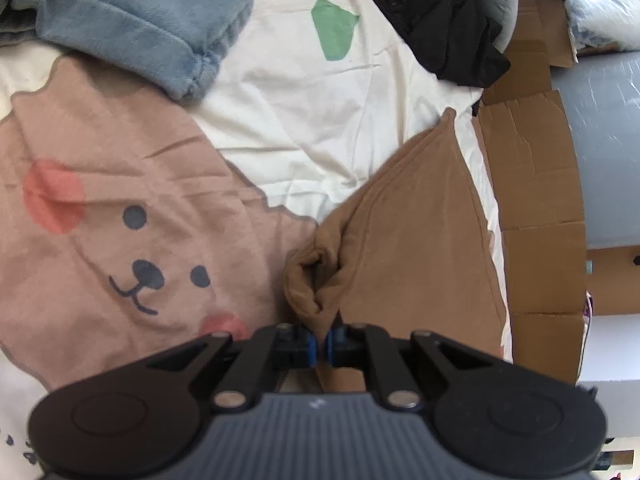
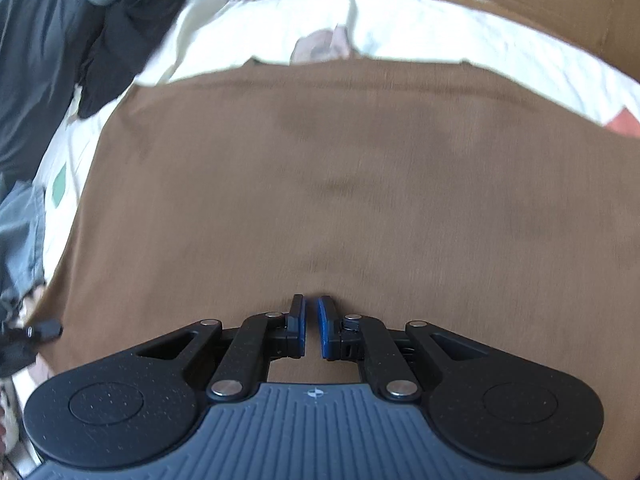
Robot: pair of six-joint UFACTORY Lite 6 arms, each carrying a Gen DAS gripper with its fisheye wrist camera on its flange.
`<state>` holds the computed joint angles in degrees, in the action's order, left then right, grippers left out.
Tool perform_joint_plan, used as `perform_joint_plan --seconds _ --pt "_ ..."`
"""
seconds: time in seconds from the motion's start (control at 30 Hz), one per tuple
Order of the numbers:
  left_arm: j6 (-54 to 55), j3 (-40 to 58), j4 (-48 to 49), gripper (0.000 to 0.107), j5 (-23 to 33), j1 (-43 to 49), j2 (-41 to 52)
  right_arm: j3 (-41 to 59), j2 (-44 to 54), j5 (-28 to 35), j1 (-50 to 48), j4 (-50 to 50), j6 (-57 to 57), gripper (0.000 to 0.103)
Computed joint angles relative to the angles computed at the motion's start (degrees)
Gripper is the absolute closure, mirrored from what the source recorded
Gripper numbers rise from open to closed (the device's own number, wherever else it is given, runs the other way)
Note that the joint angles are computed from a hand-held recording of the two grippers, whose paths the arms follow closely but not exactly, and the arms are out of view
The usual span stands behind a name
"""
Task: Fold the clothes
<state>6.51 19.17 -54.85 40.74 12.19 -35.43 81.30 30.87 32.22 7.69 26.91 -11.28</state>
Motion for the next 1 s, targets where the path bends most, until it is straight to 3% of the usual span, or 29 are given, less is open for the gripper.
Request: perform_joint_plan --seconds 0.37,0.7,0.83,0.9,1.0 --pt "2.71 -0.22 -2.24 0.101 0.23 1.20 1.49 30.40 20.30 6.52 -1.01 -6.16 8.94 0.091" --pt "3.72 -0.13 -2.79 0.101 0.10 1.43 2.64 53.85 35.42 8.54 -1.78 -10.53 18.70 0.092" --pt "3.84 0.38 -2.60 0.101 -0.03 1.22 3.25 66.32 42.24 12.54 -2.56 -12.69 21.38 0.092" --pt "4.15 0.85 -2.43 0.101 0.40 1.50 3.54 66.04 41.55 12.12 -2.44 -13.54 20.14 0.089" --pt "3.86 1.59 -1.98 0.101 1.29 1.93 3.46 54.78 33.96 7.97 -1.96 -11.36 14.97 0.089"
